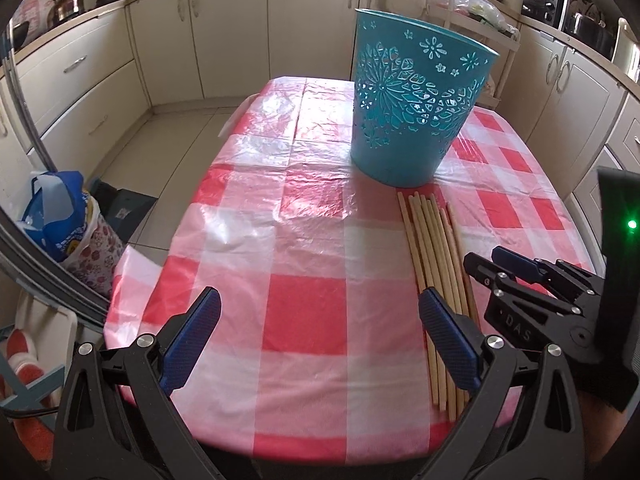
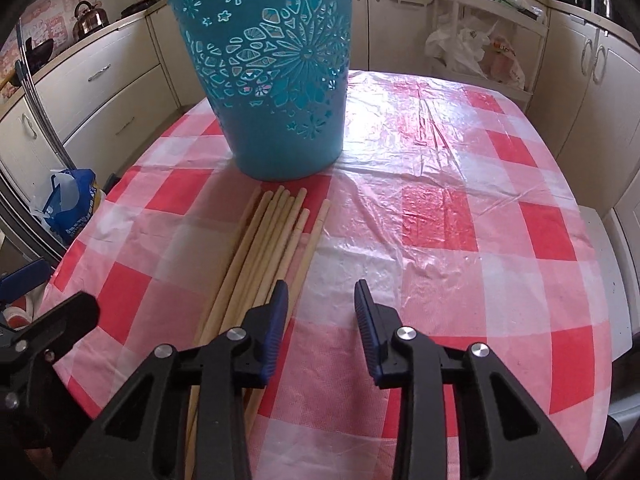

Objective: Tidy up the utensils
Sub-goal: 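Move both grippers toward the wooden sticks beside the teal basket, then close the left gripper on one wooden stick while the right gripper grasps another stick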

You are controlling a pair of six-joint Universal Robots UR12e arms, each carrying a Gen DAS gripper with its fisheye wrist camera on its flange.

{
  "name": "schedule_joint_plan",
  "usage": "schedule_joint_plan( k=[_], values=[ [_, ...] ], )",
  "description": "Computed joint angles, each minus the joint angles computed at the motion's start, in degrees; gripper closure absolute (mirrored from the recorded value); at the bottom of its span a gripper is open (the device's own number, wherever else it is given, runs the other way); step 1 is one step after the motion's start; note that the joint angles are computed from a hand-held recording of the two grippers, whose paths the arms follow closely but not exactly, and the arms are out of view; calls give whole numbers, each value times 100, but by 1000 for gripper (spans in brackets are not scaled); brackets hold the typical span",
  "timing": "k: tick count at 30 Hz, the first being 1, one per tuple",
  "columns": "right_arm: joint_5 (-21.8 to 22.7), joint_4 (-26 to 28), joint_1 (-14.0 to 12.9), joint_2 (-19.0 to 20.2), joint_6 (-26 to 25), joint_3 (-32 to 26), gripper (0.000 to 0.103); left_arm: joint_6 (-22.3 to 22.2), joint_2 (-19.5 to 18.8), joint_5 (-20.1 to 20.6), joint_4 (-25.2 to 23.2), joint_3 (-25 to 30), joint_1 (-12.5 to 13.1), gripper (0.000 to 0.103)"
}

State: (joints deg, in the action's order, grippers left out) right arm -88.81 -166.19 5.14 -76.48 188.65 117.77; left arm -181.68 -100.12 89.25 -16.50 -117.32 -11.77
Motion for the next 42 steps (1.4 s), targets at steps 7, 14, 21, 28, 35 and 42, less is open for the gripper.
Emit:
schedule_joint_plan(
  k=[7,14,21,28,35,42],
  values=[
    [-44,119,10,57,-254,-74,75,29,-412,-166,-243,382,-49,8],
    [134,151,-164,-7,-498,2,84,233,-694,-18,-270,623,-180,9],
    [382,-15,-259,-30,-442,92,84,195,-819,63,-349,728,-212,9],
    [370,-74,-250,-27,-432,108,84,285,-837,82,-404,779,-251,9],
    [211,-75,-194,-16,-538,93,83,431,-844,244,-309,744,-301,9],
    [45,-46,-131,-2,-658,67,83,656,-820,77,-215,705,-215,16]
  ],
)
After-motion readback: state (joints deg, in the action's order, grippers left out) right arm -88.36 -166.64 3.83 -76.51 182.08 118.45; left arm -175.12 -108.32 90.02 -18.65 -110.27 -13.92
